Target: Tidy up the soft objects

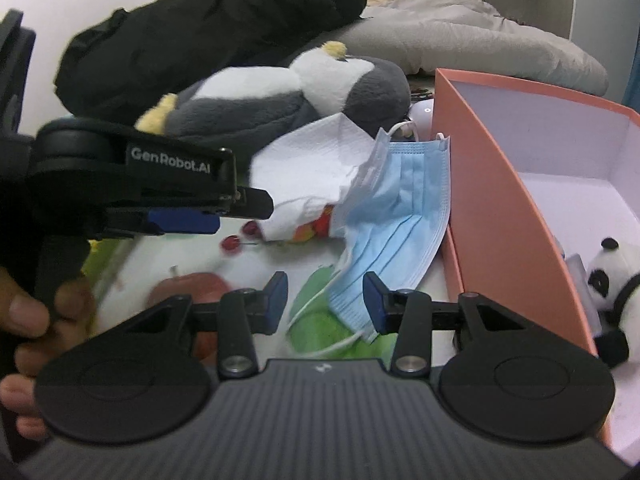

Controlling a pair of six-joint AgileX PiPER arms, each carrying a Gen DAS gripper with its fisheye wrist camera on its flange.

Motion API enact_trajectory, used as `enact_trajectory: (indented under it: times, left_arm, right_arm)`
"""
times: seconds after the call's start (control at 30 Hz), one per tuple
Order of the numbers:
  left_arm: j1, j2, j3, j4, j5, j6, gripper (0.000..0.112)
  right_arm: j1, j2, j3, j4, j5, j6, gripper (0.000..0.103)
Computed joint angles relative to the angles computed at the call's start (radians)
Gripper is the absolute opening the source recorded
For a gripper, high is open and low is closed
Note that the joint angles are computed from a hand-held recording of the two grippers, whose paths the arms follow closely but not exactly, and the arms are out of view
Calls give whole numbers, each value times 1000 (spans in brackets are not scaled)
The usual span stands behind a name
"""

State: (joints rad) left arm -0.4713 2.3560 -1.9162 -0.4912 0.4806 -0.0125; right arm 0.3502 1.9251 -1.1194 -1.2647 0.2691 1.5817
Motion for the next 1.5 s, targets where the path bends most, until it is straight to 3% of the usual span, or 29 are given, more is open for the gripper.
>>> enact_trajectory:
  times: [0.17, 0.2, 0.27, 0.37, 0.47, 0.63, 0.93, 1.27, 1.5]
  left_arm:
    - [15, 107, -156, -41, 63, 2, 53]
    - [17, 122, -178, -49, 71, 7, 49]
    - [14, 142, -211, -25, 85, -16, 34]
    - [11, 147, -224, -8, 91, -28, 15]
    - [0, 108, -178, 34, 55, -46, 9]
    - [-12, 5, -38, 39, -21, -33, 7]
    - [-21, -282, 368, -32, -174, 43, 7]
    - [-37, -582, 829, -186, -291, 147, 7]
    - [-62, -719, 1029, -102, -324, 19, 7]
  right_arm:
    - [-29, 74, -60, 54, -22, -67, 31]
    - [-32, 85, -70, 75, -23, -90, 28]
    - [-37, 97, -83, 129, -28, -145, 13]
    - [-37, 95, -89, 167, -24, -189, 6]
    - [-31, 69, -74, 152, -17, -184, 5]
    - [-12, 13, -34, 85, 0, -116, 5]
    - [69, -147, 96, 1, 51, -29, 4]
    - [222, -320, 256, 115, 147, -102, 4]
    - [314, -381, 323, 254, 189, -193, 5]
